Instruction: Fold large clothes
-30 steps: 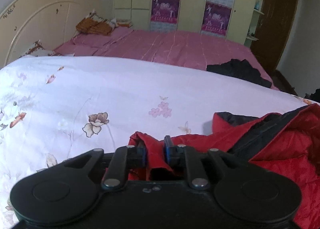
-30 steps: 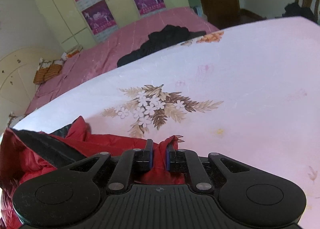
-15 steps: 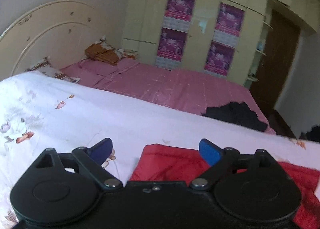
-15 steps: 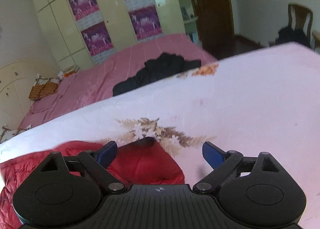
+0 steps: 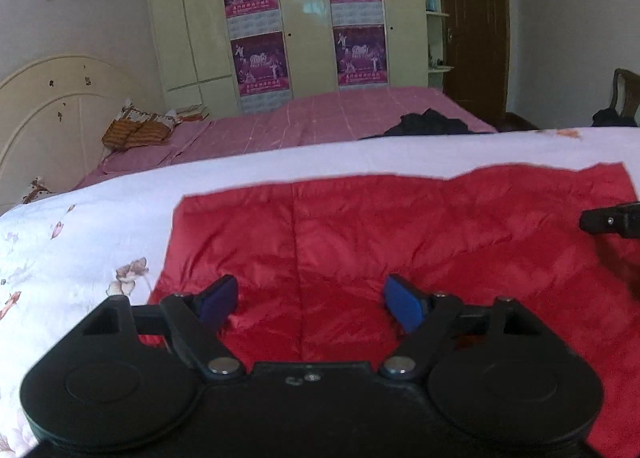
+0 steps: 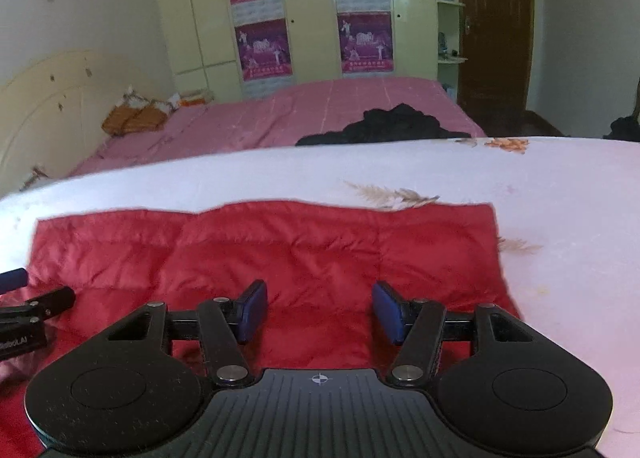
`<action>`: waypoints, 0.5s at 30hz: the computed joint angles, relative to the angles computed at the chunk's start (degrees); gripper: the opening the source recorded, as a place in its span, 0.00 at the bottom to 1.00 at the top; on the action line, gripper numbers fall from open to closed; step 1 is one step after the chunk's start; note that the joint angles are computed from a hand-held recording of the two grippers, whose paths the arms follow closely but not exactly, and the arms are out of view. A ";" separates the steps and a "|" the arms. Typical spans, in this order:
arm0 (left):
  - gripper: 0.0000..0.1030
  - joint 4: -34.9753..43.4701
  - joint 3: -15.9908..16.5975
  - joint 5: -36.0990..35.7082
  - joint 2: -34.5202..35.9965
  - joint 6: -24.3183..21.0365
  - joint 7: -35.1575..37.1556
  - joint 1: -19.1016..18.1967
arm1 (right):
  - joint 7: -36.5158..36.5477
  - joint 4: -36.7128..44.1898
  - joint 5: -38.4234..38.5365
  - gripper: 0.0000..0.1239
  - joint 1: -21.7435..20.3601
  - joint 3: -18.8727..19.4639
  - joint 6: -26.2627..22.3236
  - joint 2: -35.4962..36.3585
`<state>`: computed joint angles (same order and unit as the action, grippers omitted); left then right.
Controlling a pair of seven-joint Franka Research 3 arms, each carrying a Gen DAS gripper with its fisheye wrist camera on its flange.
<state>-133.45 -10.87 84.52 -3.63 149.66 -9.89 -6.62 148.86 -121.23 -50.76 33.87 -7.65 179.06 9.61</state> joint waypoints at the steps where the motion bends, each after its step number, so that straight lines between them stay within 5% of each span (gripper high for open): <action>1: 0.82 -0.10 0.13 -0.01 0.26 0.05 -1.00 0.12 | 3.79 1.54 -4.98 0.48 2.29 -2.41 -2.08 1.18; 6: 0.83 -0.21 0.96 -1.77 1.53 0.28 -5.11 0.83 | 8.96 6.34 -13.42 0.48 1.79 -2.09 -8.93 5.60; 9: 0.84 0.14 1.50 -3.25 2.23 1.09 -5.14 1.25 | 12.12 7.56 -15.15 0.48 -0.41 -1.34 -7.68 7.60; 15: 0.77 -3.12 1.34 -9.28 -3.40 1.43 -2.86 1.89 | -1.34 4.13 3.07 0.51 -5.52 3.60 -7.29 3.74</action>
